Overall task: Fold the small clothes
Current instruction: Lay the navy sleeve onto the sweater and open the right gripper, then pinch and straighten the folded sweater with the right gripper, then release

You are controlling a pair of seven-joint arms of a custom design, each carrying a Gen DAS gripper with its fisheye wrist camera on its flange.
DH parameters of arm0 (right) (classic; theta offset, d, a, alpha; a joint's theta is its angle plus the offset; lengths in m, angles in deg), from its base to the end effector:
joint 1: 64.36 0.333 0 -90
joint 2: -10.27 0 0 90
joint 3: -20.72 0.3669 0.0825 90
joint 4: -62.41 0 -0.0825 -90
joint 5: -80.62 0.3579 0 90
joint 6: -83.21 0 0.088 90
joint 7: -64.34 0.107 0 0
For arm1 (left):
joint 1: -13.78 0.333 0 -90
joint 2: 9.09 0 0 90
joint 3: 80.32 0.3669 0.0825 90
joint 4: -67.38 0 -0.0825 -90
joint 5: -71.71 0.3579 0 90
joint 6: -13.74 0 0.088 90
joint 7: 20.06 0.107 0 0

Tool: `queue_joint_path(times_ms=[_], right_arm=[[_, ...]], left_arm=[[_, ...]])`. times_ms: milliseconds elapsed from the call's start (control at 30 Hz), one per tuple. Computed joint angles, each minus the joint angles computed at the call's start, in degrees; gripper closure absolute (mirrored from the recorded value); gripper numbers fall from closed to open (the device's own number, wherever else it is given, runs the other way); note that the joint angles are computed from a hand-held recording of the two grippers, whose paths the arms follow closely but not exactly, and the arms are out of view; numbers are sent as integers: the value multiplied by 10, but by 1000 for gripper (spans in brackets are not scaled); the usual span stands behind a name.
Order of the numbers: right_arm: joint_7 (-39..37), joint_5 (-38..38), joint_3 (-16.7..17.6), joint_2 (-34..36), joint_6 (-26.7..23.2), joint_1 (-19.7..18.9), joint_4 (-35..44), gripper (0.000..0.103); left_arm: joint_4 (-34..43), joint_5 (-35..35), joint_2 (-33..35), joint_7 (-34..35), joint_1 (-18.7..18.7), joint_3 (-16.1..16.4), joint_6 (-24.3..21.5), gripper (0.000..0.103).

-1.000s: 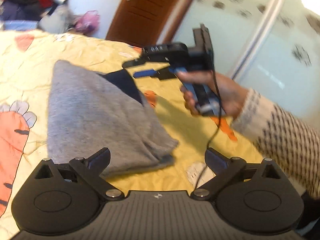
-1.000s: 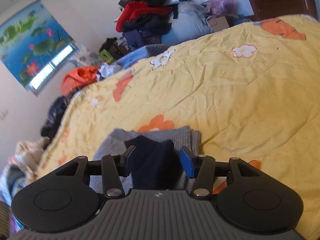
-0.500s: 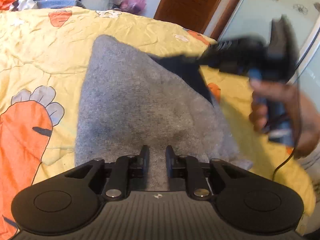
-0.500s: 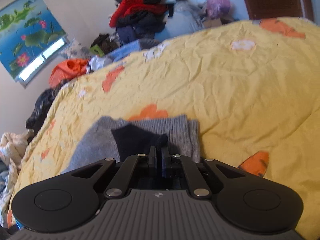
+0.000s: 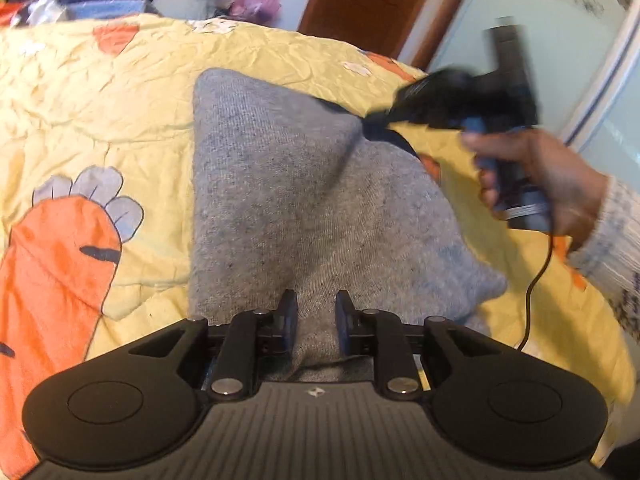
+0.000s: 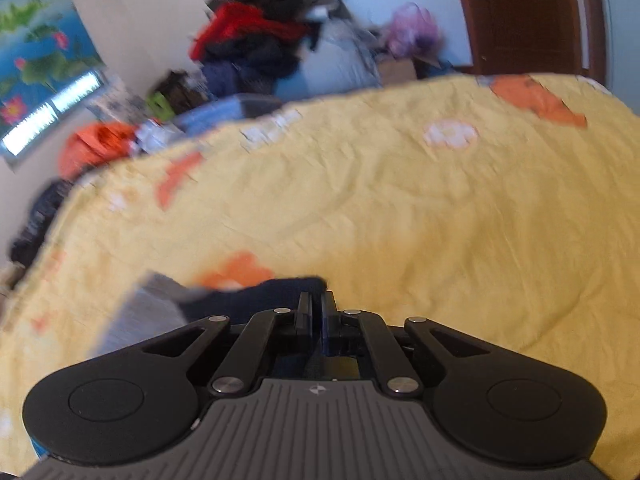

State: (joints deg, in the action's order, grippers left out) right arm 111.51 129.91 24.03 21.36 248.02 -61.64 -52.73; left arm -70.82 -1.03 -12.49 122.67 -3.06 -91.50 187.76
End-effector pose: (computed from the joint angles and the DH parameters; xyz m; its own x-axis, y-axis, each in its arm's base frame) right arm 0.6141 0.0191 0.4872 0.1689 -0.9609 -0.2193 -0.7387 0.0239 -0.6736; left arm 0.4493 -0.1578 0.4454 -0.2788 -0.9152 0.2912 -0.7799 0.0388 -0.6247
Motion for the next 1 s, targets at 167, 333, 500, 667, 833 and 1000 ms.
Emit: queue_joint_path(times_ms=[167, 333, 500, 667, 833, 1000], right_arm=[[-114, 146, 18, -45, -24, -36, -29, 70], [-226, 266, -40, -189, -250, -54, -134, 29], [-240, 224, -75, -271, -267, -28, -233, 29], [-254, 223, -80, -294, -210, 6, -276, 29], [-269, 201, -75, -299, -177, 34, -299, 78], [-259, 232, -100, -319, -216, 46, -313, 85]], left_arm=[[-6, 39, -23, -35, 4, 17, -44, 46], [28, -40, -27, 67, 11, 29, -60, 19], [96, 2, 9, 31, 47, 38, -144, 19], [177, 101, 77, -10, 73, 13, -159, 19], [210, 250, 140, -81, 74, -4, -104, 19], [175, 407, 134, -107, 69, -3, -67, 19]])
